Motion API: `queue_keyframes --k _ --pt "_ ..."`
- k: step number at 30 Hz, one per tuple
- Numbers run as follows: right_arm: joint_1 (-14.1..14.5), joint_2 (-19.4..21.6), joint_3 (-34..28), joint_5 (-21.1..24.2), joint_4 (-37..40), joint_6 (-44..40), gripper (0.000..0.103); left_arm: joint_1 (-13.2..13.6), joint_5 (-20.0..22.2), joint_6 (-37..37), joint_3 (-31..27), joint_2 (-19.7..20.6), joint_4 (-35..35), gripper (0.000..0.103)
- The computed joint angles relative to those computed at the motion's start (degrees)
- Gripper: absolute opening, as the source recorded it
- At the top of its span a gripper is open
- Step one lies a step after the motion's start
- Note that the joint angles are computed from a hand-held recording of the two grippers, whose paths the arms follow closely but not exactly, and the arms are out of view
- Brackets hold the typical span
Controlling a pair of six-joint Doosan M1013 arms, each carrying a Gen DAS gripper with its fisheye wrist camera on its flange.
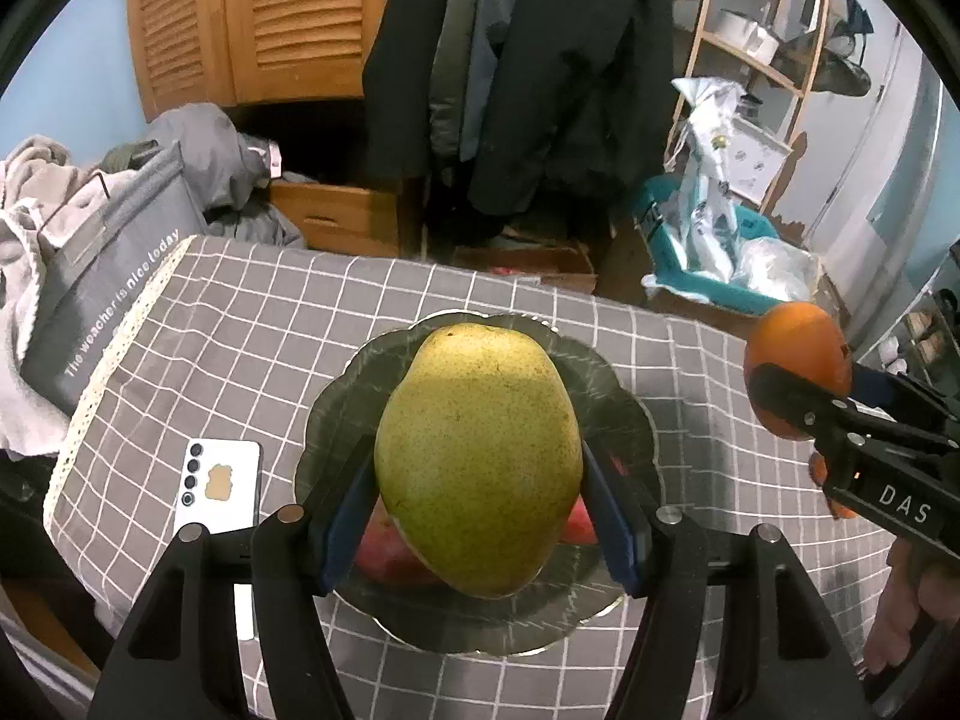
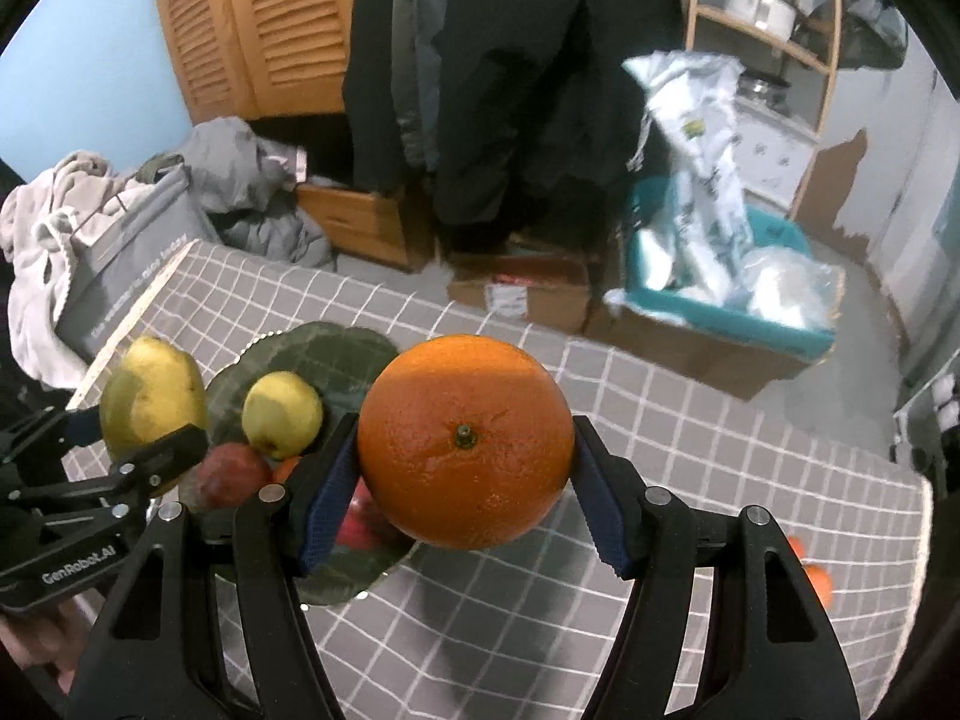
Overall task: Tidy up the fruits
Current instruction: 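Lower the pomelo into the bowl with the left tool while the right tool holds the orange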
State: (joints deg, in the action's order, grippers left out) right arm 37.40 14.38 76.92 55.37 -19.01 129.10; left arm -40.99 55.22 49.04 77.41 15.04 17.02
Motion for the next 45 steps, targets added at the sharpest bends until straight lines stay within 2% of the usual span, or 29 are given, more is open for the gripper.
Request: queue_keyframes --k 14,23,36,37,38,40,42,45 --pt "-1.27 3.89 -1.48 0.69 7.37 -4.47 0.068 1.92 0.16 0.43 0.14 1.58 -3.07 0.067" --pt "-1.92 3.44 -0.22 1.23 6.76 -2.59 0.068 2.11 0.39 4.32 -2.00 4.23 -6.51 0.067" --pt "-2.79 3.26 0.34 0.20 7.83 -2.27 0.068 2.52 3.86 6.87 -3.87 6.84 -10.32 0.067" --pt "-2.79 3.27 0.32 0.12 7.89 -2.28 0.068 2.27 2.47 6.66 -3.39 6.45 -9.48 0.069" --pt "-2.81 3.28 0.30 0.00 8.03 -2.30 0.068 2.10 1.93 6.64 -3.37 6.26 -8.94 0.078" --pt "-2.84 3.22 0.39 -0.28 8.21 -2.19 0.068 1.25 1.92 5.37 -3.66 6.11 -4.76 0.085" --pt "-2.92 3.23 0.38 -0.31 8.19 -2.01 0.068 1.10 2.52 5.46 -3.90 6.15 -3.72 0.086" --pt "-2.94 3.25 0.39 -0.30 8.24 -1.98 0.068 1.64 2.46 5.59 -3.68 6.01 -5.75 0.086"
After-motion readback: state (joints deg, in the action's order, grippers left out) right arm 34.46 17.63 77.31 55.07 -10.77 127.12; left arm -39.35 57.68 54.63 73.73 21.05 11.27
